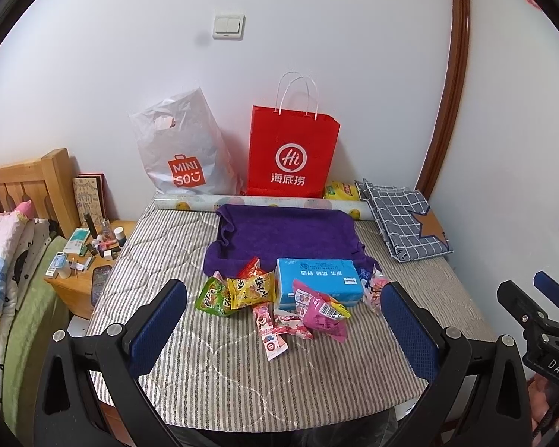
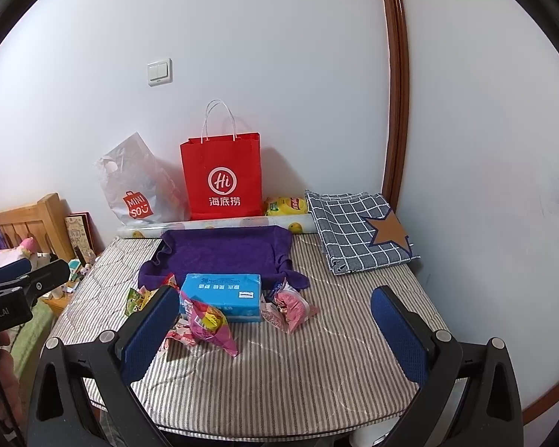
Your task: Organize snacks
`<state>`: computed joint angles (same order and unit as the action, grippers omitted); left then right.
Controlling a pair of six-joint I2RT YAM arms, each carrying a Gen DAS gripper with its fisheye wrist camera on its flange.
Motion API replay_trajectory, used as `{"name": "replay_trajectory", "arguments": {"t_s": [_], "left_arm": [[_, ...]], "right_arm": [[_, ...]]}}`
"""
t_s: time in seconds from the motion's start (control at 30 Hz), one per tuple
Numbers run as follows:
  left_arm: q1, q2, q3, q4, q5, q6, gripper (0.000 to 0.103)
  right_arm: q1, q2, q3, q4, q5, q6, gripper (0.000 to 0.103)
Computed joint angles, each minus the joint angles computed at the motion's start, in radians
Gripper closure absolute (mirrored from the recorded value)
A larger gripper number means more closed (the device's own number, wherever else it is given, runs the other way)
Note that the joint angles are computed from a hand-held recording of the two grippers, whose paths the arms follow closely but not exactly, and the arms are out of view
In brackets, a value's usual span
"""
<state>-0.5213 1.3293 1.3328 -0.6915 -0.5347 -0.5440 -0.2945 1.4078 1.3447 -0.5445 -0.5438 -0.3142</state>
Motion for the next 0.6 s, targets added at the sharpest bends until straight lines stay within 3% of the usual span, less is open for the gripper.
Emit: {"name": "replay_trajectory", "arguments": {"t_s": [0.6], "left_arm": [[-0.033, 0.027, 0.039, -0.055, -0.063, -0.043, 0.001]], "right_arm": [[0.017, -0.025, -0.032, 0.006, 0.006, -0.017, 0.000]]}}
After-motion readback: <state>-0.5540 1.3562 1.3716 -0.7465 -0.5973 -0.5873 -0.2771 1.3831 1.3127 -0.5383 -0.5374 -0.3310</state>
